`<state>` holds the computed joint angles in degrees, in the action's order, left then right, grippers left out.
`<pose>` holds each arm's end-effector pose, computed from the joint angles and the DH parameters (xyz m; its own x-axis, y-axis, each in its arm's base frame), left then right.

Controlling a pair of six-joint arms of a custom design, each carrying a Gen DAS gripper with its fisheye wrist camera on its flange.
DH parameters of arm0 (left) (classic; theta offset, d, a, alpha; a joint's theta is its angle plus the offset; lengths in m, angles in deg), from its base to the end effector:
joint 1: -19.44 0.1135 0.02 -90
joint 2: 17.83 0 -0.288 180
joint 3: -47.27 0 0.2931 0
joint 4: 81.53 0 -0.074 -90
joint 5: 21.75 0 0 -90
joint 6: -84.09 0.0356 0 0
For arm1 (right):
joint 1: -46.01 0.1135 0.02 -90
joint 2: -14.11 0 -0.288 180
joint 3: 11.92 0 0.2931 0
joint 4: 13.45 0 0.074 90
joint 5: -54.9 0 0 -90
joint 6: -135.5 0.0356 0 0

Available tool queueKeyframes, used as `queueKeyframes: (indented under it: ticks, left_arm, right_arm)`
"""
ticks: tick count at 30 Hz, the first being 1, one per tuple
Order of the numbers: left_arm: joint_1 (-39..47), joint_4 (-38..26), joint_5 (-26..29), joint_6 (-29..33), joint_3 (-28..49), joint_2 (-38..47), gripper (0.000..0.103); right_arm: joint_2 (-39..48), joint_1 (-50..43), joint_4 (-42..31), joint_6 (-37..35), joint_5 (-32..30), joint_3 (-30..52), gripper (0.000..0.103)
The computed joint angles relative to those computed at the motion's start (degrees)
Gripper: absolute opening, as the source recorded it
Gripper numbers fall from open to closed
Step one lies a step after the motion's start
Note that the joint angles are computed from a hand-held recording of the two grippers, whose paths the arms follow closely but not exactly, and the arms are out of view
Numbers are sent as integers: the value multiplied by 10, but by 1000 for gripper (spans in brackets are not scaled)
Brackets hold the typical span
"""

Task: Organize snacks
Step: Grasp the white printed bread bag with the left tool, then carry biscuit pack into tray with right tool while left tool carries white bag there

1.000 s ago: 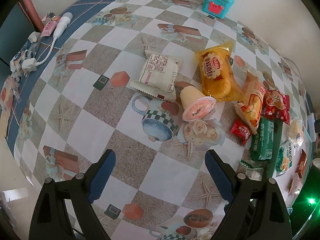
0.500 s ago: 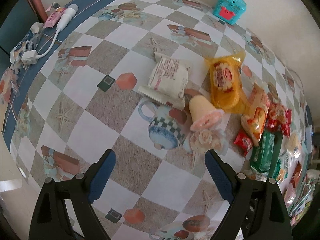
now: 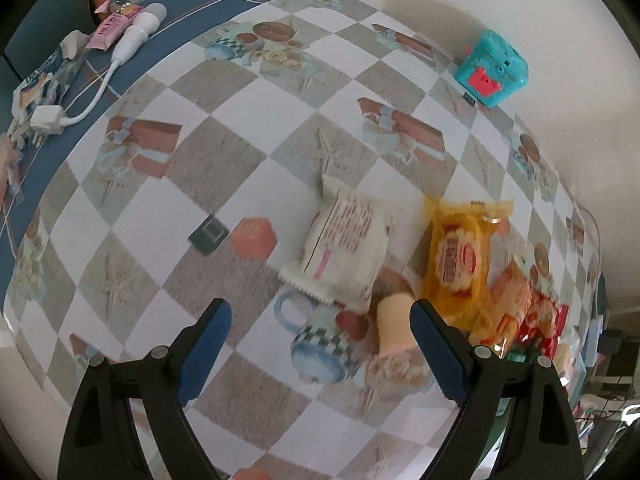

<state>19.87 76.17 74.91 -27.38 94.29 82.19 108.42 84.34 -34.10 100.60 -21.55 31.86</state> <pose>0.2743 -0.0021 0.0572 -0.9082 -0.3704 -0.1951 -0.3336 0.9219 -0.1973 0.2115 0.1566 0.0716 -0.8707 0.3280 -0.3665 0.2979 0.9446 0.1377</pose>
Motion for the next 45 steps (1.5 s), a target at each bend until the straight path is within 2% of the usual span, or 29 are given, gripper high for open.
queueKeyframes:
  ticks: [8, 11, 16, 19, 27, 32, 35, 41, 45]
  left_arm:
    - [-12, 11, 7, -8, 30, 49, 91]
    - [-14, 28, -30, -11, 36, 59, 91]
    - [-17, 40, -40, 11, 51, 81, 91]
    - [-33, 39, -64, 24, 63, 96, 90]
    - [-68, 37, -95, 30, 98, 142, 55]
    - [-73, 37, -109, 30, 100, 137, 54]
    - [-69, 28, -106, 29, 84, 103, 54]
    - [-73, -8, -118, 28, 44, -26, 54]
    - [-70, -32, -106, 31, 31, -99, 54]
  right_arm:
    - [12, -6, 6, 1, -8, 2, 53]
    - [11, -4, 5, 1, -5, 1, 53]
    - [15, -8, 12, 3, -15, -2, 53]
    - [15, -16, 17, 5, -21, -7, 53]
    - [7, -27, 24, 7, -28, -17, 53]
    - [2, -31, 24, 8, -30, -20, 53]
    - [-9, -31, 21, 9, -28, -23, 53]
    - [-46, -33, 7, 14, -17, -33, 53]
    - [-72, -37, -9, 19, -12, -41, 53]
